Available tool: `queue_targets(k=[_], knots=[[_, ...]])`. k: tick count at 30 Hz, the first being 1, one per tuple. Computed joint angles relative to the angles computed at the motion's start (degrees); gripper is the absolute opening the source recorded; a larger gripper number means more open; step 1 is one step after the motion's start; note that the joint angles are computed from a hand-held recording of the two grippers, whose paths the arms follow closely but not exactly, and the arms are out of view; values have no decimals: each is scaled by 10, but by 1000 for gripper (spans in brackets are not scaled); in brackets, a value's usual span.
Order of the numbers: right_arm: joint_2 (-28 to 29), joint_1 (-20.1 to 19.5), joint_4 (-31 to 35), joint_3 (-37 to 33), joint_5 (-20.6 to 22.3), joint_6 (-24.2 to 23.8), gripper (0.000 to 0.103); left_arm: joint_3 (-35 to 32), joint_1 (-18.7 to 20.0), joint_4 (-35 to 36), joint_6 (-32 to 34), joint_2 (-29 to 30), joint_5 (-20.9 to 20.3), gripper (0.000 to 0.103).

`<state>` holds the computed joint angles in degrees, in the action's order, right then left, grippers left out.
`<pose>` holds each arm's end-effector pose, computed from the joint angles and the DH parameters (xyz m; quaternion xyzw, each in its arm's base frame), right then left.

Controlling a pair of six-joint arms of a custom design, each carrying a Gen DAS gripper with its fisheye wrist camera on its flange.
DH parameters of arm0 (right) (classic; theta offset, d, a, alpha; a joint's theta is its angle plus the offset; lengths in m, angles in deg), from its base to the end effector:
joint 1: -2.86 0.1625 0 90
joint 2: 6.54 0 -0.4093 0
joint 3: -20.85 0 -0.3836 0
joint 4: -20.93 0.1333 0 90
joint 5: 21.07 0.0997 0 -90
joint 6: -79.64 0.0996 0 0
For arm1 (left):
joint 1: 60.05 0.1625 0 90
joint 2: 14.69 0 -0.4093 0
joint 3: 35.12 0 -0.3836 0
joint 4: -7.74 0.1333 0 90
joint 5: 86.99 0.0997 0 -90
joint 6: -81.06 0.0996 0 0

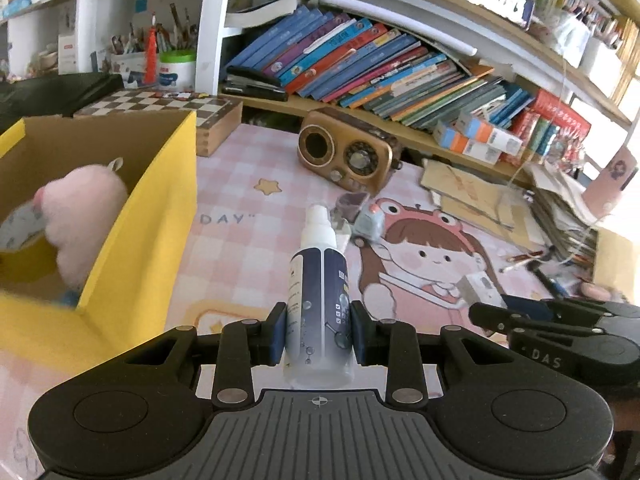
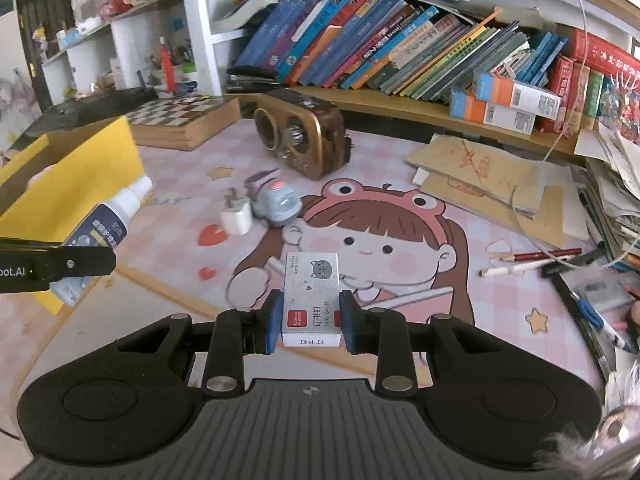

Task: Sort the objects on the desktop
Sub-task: 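Lift and carry spray bottle and medicine box toward the yellow box with both tools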

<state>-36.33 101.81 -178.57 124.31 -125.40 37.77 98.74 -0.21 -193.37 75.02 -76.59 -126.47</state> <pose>0.2007 -0.5762 -0.0222 0.3704 -0.8692 0.2591 0.2003 -0.0338 -0.4764 0.1726 0.0382 0.8632 -0.4129 0.2880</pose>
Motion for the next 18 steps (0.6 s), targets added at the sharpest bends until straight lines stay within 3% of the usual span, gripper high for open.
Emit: queue_targets(k=[18], knots=[[-61, 35, -71, 161, -18, 56, 28, 158, -73, 19, -96, -121, -14, 31]])
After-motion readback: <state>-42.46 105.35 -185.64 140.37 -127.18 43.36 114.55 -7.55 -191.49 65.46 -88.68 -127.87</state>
